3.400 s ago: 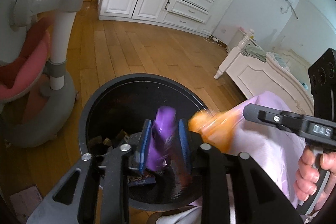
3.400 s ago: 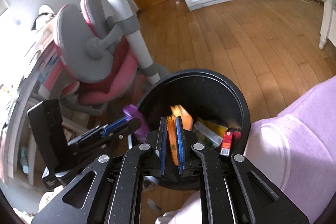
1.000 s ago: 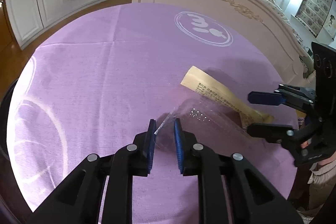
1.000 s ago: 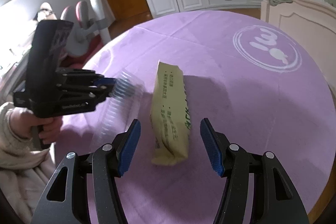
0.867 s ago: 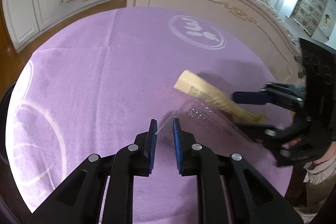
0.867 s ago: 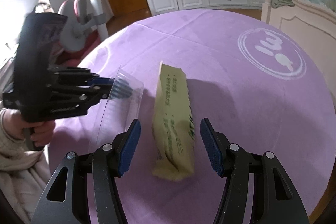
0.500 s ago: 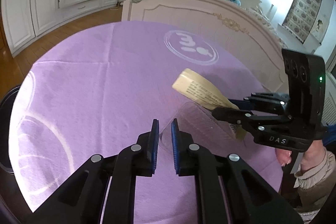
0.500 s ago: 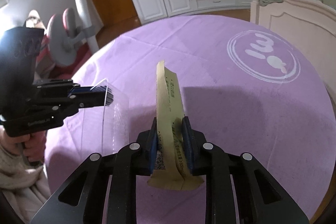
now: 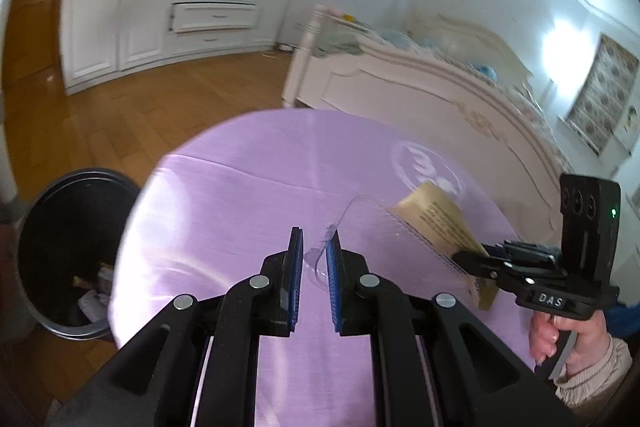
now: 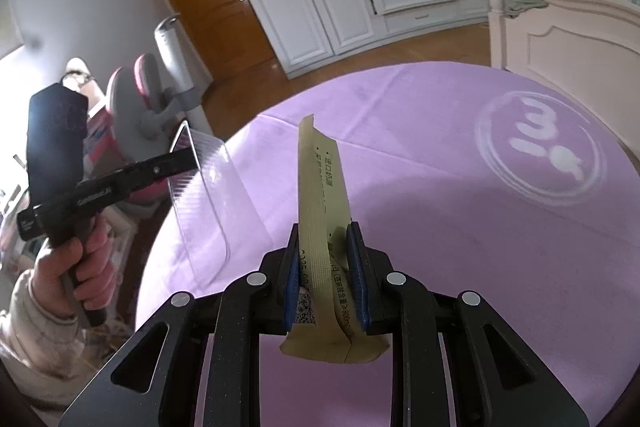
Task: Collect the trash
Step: 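Carry both items over the black bin and open both tools to drop them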
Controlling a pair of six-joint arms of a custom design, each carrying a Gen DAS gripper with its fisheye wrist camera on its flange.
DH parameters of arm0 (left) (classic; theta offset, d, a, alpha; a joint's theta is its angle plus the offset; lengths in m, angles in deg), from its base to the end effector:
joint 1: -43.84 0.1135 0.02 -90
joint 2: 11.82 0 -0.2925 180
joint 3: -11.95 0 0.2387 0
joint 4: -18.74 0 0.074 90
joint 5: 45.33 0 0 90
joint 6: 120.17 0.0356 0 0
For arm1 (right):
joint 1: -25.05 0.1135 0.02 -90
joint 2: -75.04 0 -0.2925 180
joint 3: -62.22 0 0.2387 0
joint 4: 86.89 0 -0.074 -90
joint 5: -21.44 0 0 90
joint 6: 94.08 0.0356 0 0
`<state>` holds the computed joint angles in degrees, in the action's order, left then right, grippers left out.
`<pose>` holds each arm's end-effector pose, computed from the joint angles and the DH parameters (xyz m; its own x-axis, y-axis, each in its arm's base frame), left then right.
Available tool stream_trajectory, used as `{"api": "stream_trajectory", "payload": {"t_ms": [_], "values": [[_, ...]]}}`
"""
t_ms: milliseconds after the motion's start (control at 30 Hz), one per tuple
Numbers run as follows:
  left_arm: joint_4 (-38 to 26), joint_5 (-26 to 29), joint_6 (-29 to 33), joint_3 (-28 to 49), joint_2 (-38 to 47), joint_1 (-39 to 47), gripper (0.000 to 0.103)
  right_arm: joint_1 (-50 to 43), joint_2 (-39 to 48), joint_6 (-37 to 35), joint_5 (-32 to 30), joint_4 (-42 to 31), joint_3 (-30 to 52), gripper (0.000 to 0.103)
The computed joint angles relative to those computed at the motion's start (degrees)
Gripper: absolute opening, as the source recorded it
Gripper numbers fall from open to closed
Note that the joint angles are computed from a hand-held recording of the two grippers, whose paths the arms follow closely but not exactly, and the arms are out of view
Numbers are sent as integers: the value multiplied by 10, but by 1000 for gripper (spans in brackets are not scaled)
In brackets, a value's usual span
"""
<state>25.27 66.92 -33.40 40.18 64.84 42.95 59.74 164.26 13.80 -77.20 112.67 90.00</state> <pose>0.1903 -0.0164 0.1481 -0.6834 -0.0415 -0.7289 0.2581 0.9202 -0.2944 0.1708 0.1247 0.1234 -0.7234 -0.1315 -0.6778 -0.4545 0.8297 0.3240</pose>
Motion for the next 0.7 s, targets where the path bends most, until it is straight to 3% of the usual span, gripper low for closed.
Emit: {"api": "stream_trajectory", "payload": {"t_ms": [333,533,700], "values": [[1,142,93,31,79,269,13,87,118,39,17,-88,211,23],[-23,196,127,96,160,388,13,119,222,57,0,-160,384,23],[-66,208,150,155,201,449,13,138,308,65,-16,-231,532,23]]}}
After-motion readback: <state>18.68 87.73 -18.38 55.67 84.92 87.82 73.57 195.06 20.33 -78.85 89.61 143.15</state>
